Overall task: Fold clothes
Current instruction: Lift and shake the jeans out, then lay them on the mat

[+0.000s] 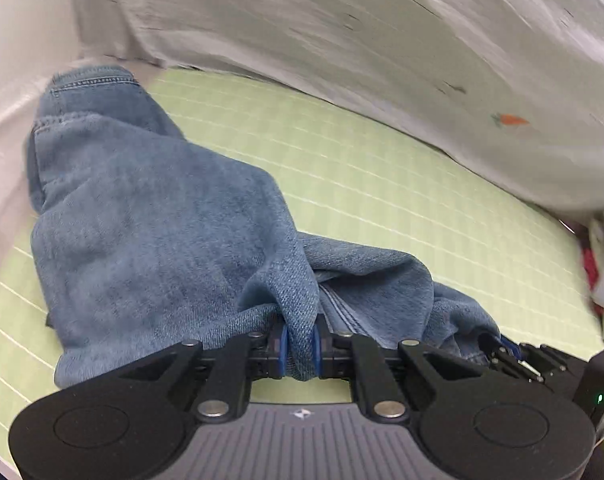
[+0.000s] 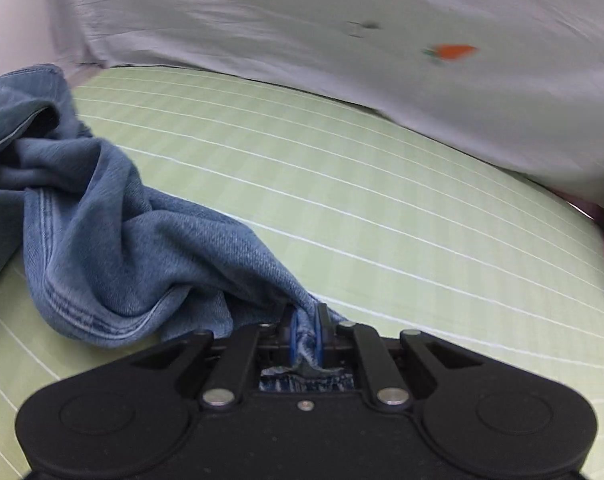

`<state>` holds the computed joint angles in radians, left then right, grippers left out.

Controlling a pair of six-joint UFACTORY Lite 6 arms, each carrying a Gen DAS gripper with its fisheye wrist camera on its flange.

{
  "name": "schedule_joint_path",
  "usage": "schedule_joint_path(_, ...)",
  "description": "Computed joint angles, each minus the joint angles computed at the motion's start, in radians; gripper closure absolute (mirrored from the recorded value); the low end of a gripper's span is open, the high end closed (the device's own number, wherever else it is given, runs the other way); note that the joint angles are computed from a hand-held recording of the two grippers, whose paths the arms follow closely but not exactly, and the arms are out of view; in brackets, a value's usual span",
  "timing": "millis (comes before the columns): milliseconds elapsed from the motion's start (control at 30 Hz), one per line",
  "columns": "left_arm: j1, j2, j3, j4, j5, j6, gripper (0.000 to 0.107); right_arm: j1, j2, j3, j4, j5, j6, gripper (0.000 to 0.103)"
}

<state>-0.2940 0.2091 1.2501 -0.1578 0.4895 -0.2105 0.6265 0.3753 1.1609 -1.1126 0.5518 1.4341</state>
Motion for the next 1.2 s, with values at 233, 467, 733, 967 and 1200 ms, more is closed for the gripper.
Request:
schedule_joint_path(233, -0.389, 0.247, 0.298, 0.120, -0.001, -0.367, 0.091, -0.486, -0.439, -0.385, -0.117, -0.107, -0.291, 0.094)
schedule_joint_path(467, -0.527, 0.341, 0.488, 0.309, 0.074, -0.547, 0.044, -0.986, -0.391, -0.253, 0.170, -0.312, -0.797, 0.088)
schedule_joint_path(733, -0.402, 0.277, 0.413, 0.413, 0.171, -0.674, 0.038, -0.817, -0.635, -0.483, 0.356, -0.250, -0.631, 0.035)
schedule_joint_path(967, -0.235, 0.103, 0.206, 0.377, 0.144, -0.545, 0.035, -0.377, -0.720, -0.570, 0.411, -0.092, -0.235, 0.025)
schedule_joint_path(1200, -0.051, -0.015, 0.056, 0.196, 0.107, -0.220, 0.033, -0.119, -0.563, -0.506, 0.396, -0.060, 0.091, 0.022)
